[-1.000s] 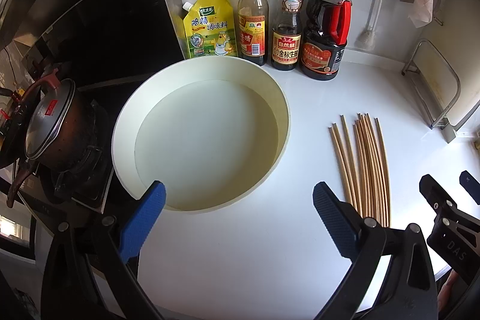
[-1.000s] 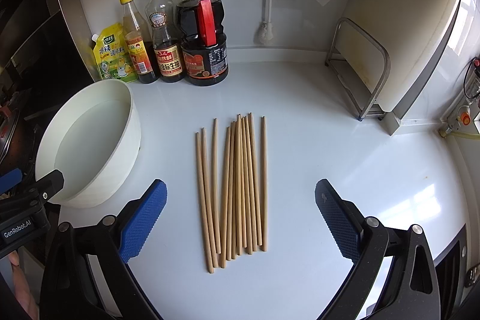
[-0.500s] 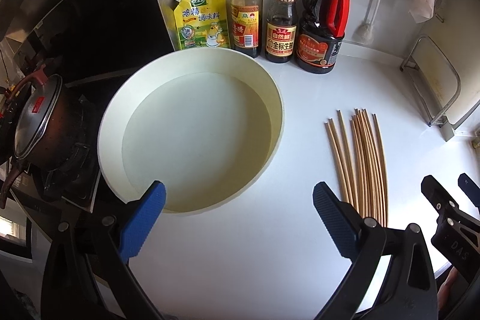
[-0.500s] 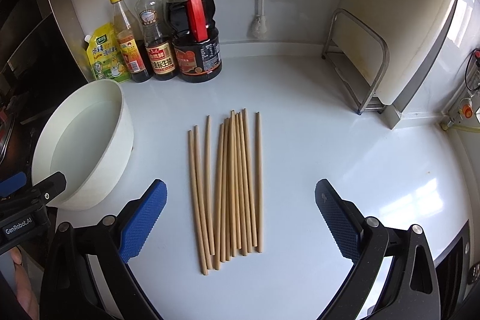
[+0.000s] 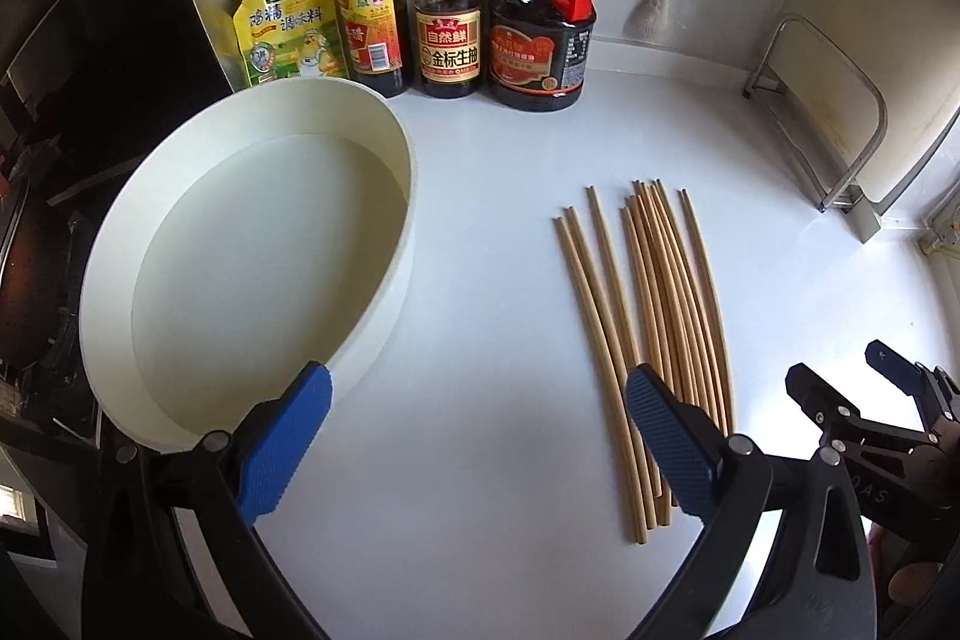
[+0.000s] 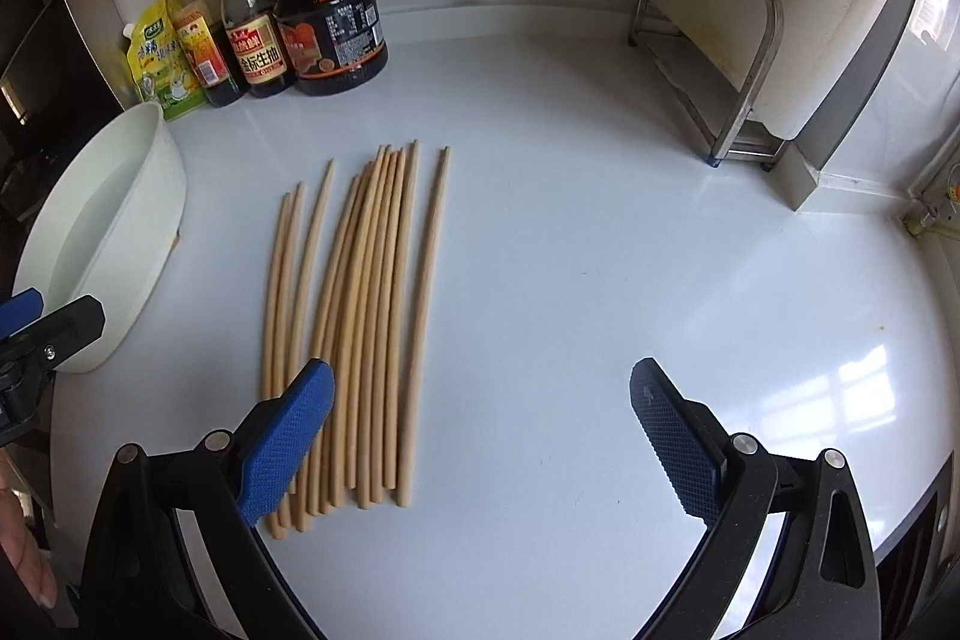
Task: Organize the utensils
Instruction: 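Move the right tool over the chopsticks and lower toward one stick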
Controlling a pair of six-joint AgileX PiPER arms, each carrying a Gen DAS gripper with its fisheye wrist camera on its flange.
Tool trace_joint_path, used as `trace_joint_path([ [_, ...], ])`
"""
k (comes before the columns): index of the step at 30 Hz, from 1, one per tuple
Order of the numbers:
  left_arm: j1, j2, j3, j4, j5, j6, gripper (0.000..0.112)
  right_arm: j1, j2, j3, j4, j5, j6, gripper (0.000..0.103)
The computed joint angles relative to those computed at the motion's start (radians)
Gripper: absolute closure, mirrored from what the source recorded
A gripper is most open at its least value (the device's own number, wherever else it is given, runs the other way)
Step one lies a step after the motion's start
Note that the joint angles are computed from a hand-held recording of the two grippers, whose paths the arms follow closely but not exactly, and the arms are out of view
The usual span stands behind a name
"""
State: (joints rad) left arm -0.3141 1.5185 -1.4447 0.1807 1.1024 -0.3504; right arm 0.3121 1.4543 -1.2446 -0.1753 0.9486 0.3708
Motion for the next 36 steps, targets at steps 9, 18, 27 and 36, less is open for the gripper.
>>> trace_joint_path([
  [9, -0.011, 0.081, 0.059, -0.014, -0.108, -0.094, 0.015, -0.047, 0.11, 0.021, -0.016, -0.117, -0.054, 0.008],
  [18, -0.039, 0.167, 0.078, 0.076, -0.142, -0.208, 0.015, -0.041, 0.214, -0.044, -0.046, -0.146, -0.055, 0.009],
  [27, -0.044, 0.17, 0.106, 0.074, -0.171, -0.234, 0.015, -0.004, 0.234, -0.03, -0.126, -0.169, -0.029, 0.009],
  [36, -0.065, 0.188, 0.116, 0.073, -0.186, -0.259, 0.015, -0.017, 0.202, 0.02, -0.161, -0.195, -0.024, 0.009],
])
